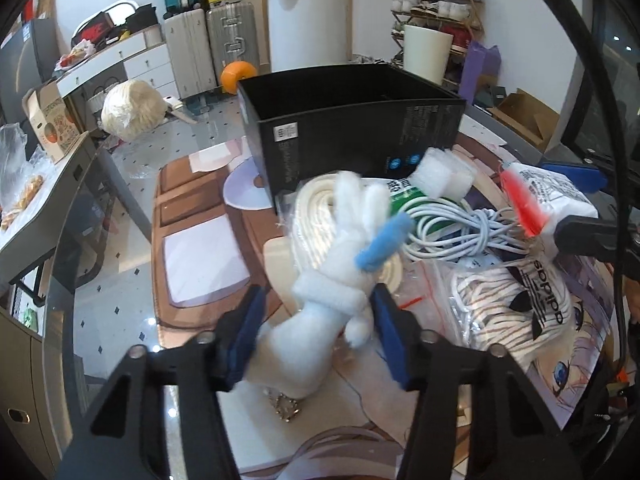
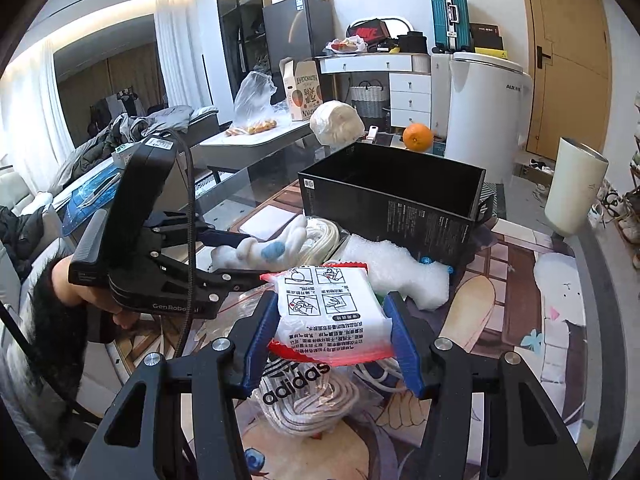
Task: Organize soft objects
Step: 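Lift the bunny with the left tool while the right tool carries the packet toward the black box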
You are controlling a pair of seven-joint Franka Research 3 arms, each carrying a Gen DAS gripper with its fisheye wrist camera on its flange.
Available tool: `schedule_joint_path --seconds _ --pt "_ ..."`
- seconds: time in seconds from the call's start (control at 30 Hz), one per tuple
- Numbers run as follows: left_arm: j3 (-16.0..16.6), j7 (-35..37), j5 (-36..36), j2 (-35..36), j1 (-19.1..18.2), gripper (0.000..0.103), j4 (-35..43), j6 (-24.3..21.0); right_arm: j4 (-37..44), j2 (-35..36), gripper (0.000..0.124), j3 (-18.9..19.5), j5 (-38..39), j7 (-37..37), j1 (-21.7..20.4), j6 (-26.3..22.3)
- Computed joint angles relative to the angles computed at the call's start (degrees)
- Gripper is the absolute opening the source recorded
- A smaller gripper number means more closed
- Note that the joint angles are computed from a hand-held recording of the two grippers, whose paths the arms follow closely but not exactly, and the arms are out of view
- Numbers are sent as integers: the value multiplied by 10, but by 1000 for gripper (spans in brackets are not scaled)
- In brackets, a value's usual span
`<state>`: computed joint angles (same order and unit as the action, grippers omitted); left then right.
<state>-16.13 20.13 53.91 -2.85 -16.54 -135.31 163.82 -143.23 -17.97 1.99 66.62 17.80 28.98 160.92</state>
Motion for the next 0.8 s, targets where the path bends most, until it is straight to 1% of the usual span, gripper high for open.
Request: schedule_joint_path --seconds 0.07,0.13,0.33,0.4,0.57,0.67,0.73,0.8 --pt "-1 0 2 -5 -1 37 -4 4 0 0 55 0 -3 4 -2 -1" --pt "-2 -8 6 -11 1 30 -10 11 -2 -1 55 -1 -3 5 -2 0" --pt "-17 -93 64 -42 14 29 -34 38 -8 -10 55 -5 4 2 -3 3" --pt "-21 -102 71 -47 16 29 -37 41 -8 -11 55 -7 8 -2 -3 3" --pt "-37 -161 114 -69 24 29 -37 23 -11 -18 55 -11 34 -23 2 8" --pt "-45 -198 143 -80 27 29 -32 1 -12 -27 55 -14 68 -54 7 16" --pt "-50 -233 175 -86 29 29 -27 -10 -12 -32 55 -15 87 -72 8 21" --pt "-53 -249 191 -89 25 29 -20 -31 -6 -33 55 -14 109 -92 7 30"
